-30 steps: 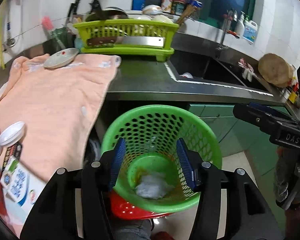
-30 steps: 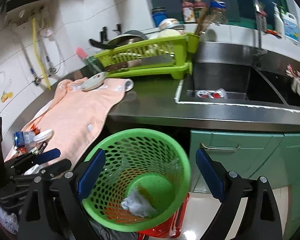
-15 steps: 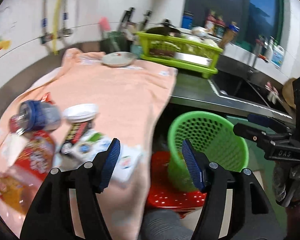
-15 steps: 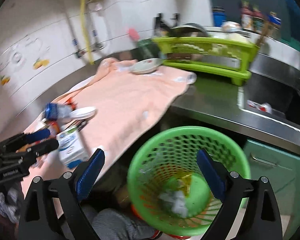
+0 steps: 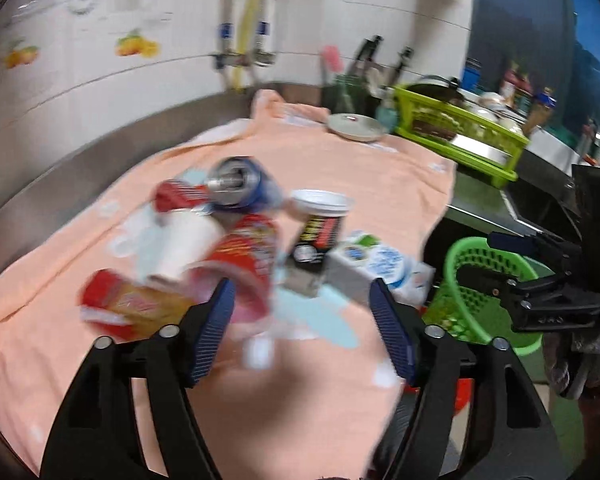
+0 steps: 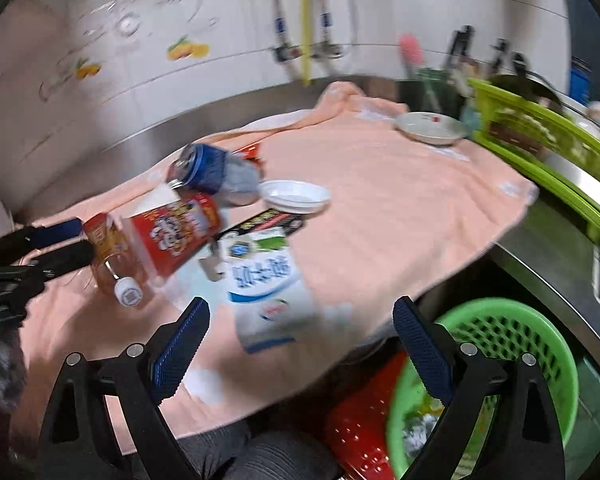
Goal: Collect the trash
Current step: 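Move the right tool to the white milk carton while the left tool approaches the clear plastic cup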
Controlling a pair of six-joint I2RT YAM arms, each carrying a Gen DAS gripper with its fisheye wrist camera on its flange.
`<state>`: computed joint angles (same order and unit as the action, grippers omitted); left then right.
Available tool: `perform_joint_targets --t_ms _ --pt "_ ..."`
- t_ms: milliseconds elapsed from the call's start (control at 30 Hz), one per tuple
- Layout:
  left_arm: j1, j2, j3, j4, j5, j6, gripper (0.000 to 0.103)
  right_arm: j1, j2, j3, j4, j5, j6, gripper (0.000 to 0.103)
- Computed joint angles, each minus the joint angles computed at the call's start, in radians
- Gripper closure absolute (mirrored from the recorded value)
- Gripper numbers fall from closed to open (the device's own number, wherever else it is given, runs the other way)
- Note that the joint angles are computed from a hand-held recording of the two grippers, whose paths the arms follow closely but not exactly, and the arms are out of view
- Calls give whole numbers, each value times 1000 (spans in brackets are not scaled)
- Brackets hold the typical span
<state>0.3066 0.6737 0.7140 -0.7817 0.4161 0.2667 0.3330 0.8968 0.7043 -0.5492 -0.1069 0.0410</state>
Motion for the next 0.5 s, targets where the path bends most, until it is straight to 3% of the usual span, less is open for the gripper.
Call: perform_joint_targets --t_ms 300,433,500 --pt "694 116 57 -208 331 553 21 154 334 100 121 97 -62 13" --pt "831 199 54 -211 349 688 20 166 426 132 148 135 -97 13" --pt "842 227 43 -184 324 705 19 163 472 155 153 139 -101 13"
